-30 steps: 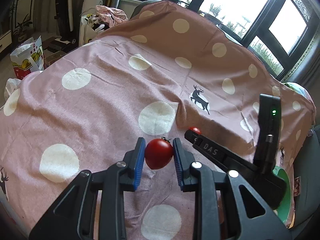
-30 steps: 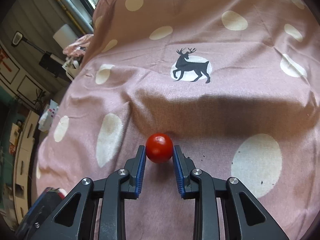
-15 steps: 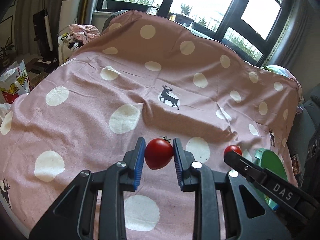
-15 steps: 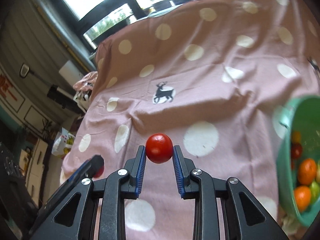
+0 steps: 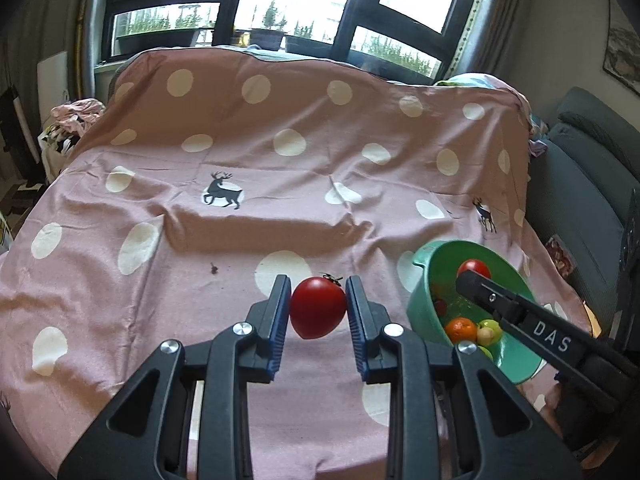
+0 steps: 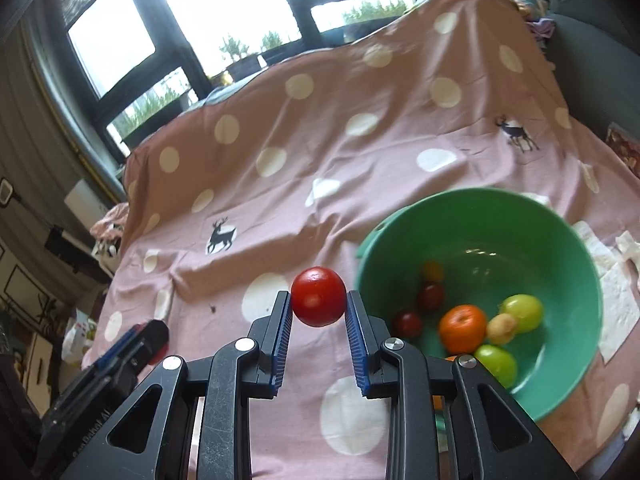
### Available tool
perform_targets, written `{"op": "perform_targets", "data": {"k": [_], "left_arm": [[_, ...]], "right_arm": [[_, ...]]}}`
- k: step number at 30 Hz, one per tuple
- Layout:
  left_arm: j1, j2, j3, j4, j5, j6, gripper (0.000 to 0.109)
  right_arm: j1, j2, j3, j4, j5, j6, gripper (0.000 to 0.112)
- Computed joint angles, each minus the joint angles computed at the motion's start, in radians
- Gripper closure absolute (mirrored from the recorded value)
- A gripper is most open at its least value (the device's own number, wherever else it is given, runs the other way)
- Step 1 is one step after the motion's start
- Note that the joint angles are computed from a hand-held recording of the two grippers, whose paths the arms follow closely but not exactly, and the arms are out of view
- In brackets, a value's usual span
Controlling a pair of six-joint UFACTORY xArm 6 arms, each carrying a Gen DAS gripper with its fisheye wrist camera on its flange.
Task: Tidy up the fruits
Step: 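Carry the held cherry tomato with the right gripper over the bowl, then lower the cherry tomato into the bowl and open the right gripper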
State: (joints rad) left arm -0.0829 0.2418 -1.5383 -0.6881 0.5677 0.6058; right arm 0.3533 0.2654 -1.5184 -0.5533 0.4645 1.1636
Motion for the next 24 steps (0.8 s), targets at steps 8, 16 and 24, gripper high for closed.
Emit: {"op": "perform_targets", "data": {"k": [8, 16, 24], "left_arm": [[-0.079, 0.020, -0.043, -0.007, 0.035, 0.029, 0.081], [-0.139, 0.070, -0.101, 0.018, 0.096, 0.035, 0.080], [-0.177, 0.129, -0.162, 0.060, 0.165, 0.015, 0.080]], "right_arm": [[-0.066, -0.136, 0.158, -0.144, -0.022, 0.196, 0.083], [-0.114, -0.195, 0.242, -0.121, -0.005, 0.252, 0.083], [-0.144, -0.211, 0.289, -0.029, -0.018, 0.202, 0.083]]}}
